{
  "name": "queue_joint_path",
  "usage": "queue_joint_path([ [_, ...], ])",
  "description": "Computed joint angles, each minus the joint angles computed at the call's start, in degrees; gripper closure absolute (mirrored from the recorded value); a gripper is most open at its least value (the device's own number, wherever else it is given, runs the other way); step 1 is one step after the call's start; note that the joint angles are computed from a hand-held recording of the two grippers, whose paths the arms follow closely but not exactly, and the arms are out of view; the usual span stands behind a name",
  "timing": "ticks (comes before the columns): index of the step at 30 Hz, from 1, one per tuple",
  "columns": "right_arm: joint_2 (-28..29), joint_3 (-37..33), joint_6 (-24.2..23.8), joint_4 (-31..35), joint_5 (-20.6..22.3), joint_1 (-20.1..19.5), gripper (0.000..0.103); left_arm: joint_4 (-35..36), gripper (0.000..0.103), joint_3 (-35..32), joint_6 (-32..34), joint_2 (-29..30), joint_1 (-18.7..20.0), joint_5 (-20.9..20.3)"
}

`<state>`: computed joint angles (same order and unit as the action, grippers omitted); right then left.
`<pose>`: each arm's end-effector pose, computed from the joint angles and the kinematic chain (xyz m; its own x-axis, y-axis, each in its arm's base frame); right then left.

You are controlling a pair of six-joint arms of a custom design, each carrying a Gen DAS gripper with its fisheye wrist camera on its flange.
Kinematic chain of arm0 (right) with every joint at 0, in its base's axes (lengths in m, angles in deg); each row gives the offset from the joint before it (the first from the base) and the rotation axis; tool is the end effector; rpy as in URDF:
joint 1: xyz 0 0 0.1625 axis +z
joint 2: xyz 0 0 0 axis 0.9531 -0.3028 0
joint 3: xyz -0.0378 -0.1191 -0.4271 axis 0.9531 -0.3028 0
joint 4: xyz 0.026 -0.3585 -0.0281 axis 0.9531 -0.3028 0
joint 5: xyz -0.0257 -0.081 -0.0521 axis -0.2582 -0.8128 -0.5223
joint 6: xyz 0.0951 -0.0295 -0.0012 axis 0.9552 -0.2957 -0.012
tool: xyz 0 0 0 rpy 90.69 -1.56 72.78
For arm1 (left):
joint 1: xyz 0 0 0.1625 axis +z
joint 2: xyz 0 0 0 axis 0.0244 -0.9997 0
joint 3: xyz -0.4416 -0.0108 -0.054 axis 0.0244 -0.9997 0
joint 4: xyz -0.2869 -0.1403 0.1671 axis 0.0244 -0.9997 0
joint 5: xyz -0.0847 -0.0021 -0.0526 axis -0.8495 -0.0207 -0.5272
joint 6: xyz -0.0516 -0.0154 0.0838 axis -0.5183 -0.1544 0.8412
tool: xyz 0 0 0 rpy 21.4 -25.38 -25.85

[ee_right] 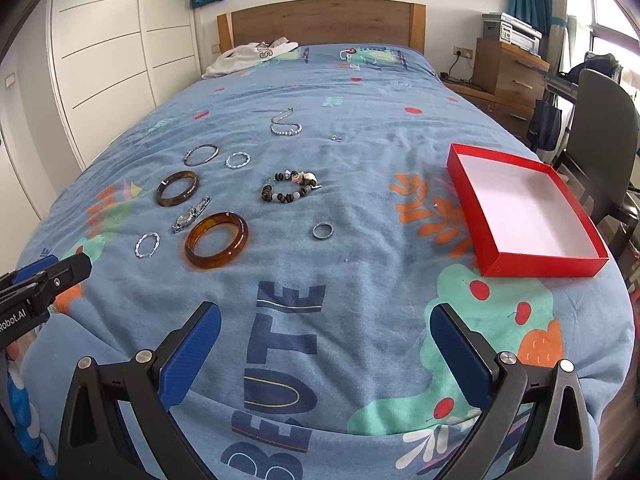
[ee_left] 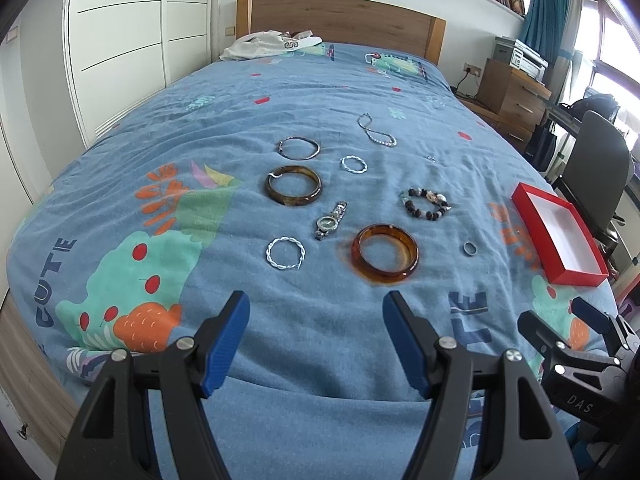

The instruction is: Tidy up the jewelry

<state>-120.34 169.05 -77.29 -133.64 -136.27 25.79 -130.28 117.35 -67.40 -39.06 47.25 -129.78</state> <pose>0.1477 -0.6037 0.2564 -0.6987 0.2893 0.6544 -0.3051 0.7068 -0.6382 -0.3246 -0.6716 0.1136 -0.7321 0.2910 -0.6159 0.5938 0.7157 -0.3676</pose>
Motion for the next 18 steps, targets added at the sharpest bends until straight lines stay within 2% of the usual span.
queue_joint_path([
  [18, 0.0, 0.0, 0.6, 1.6, 0.7, -1.0, 0.001, 2.8, 0.036, -1.8, 0.2, 0.9, 0.6, -1.8],
])
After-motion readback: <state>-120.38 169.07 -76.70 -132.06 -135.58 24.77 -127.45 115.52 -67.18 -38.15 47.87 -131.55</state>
